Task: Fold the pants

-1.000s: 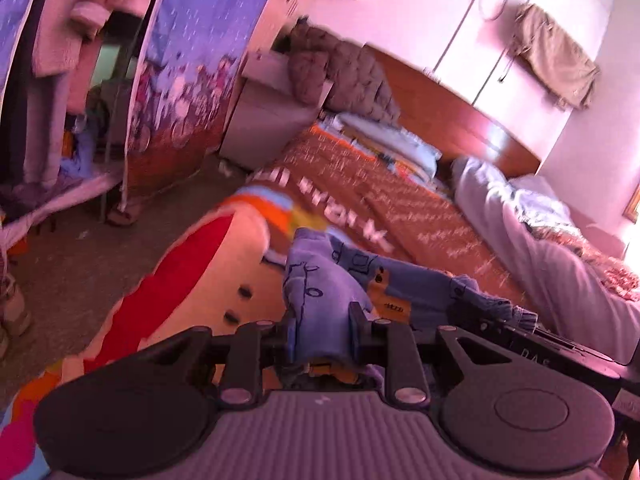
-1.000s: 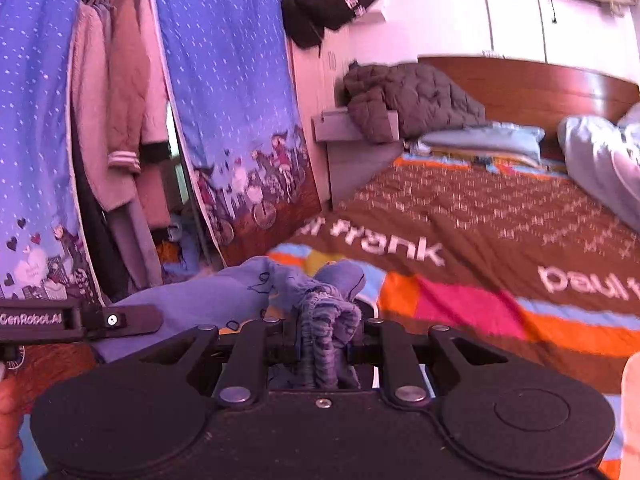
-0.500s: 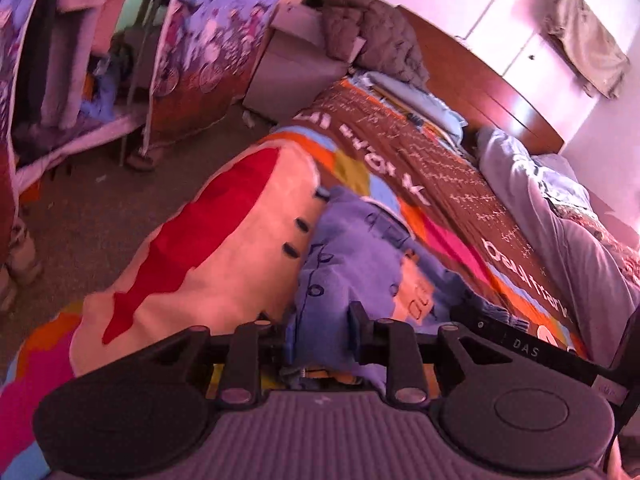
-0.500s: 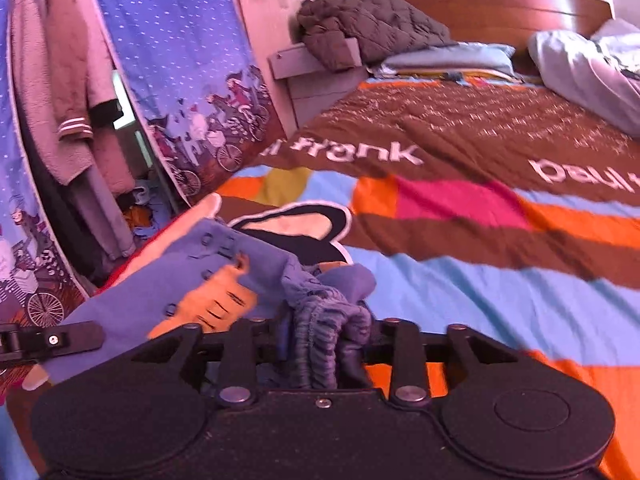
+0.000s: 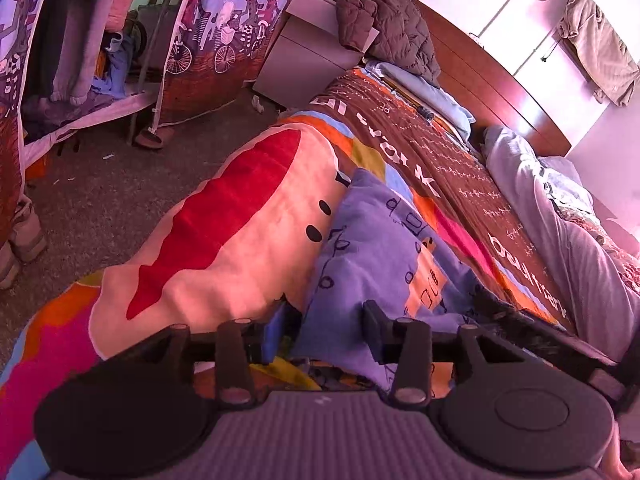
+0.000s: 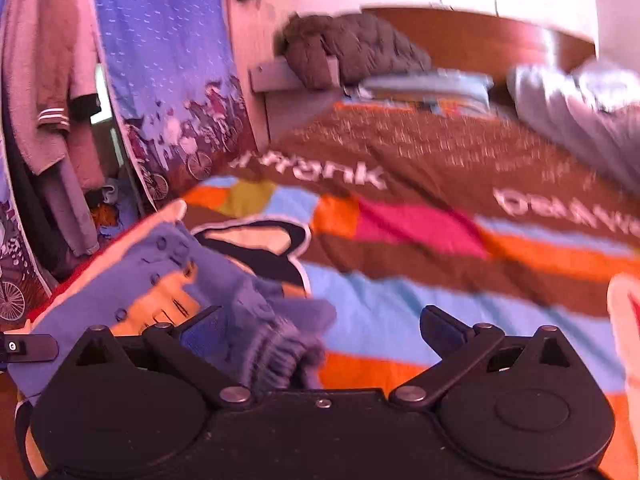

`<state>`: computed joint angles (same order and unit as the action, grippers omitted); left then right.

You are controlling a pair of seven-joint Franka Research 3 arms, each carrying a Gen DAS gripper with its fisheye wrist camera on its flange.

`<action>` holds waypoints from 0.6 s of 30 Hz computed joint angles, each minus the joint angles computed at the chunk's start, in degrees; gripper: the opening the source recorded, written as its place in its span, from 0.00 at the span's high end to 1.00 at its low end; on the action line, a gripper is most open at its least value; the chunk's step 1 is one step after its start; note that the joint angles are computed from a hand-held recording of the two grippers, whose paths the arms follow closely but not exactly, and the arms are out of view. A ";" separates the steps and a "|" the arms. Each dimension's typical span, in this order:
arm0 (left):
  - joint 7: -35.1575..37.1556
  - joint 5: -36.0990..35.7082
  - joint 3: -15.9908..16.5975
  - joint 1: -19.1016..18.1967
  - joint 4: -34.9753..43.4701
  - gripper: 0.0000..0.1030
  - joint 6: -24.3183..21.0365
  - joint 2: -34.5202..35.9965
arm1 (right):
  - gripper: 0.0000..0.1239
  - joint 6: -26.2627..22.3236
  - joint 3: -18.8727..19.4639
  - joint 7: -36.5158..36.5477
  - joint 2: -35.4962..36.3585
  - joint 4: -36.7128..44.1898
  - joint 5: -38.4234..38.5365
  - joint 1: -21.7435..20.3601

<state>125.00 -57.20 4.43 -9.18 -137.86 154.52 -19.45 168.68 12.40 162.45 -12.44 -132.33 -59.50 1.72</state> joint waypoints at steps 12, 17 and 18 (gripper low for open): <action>-0.02 6.30 -1.03 -0.89 -1.19 0.23 0.95 -1.49 | 0.17 -7.52 0.82 -2.47 -1.52 -0.80 9.90 1.99; -4.16 14.29 -2.20 -0.61 -1.96 0.15 1.57 -2.44 | 0.17 -11.96 2.46 -8.38 -5.54 -3.63 9.95 4.40; -4.79 16.01 -2.43 -0.78 -2.40 0.12 2.10 -2.81 | 0.17 -13.73 2.93 -10.11 -5.62 -3.82 10.41 4.86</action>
<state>120.21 -41.19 2.00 -9.96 -140.25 156.62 -22.26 154.95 15.32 152.35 -18.06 -136.15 -49.08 6.58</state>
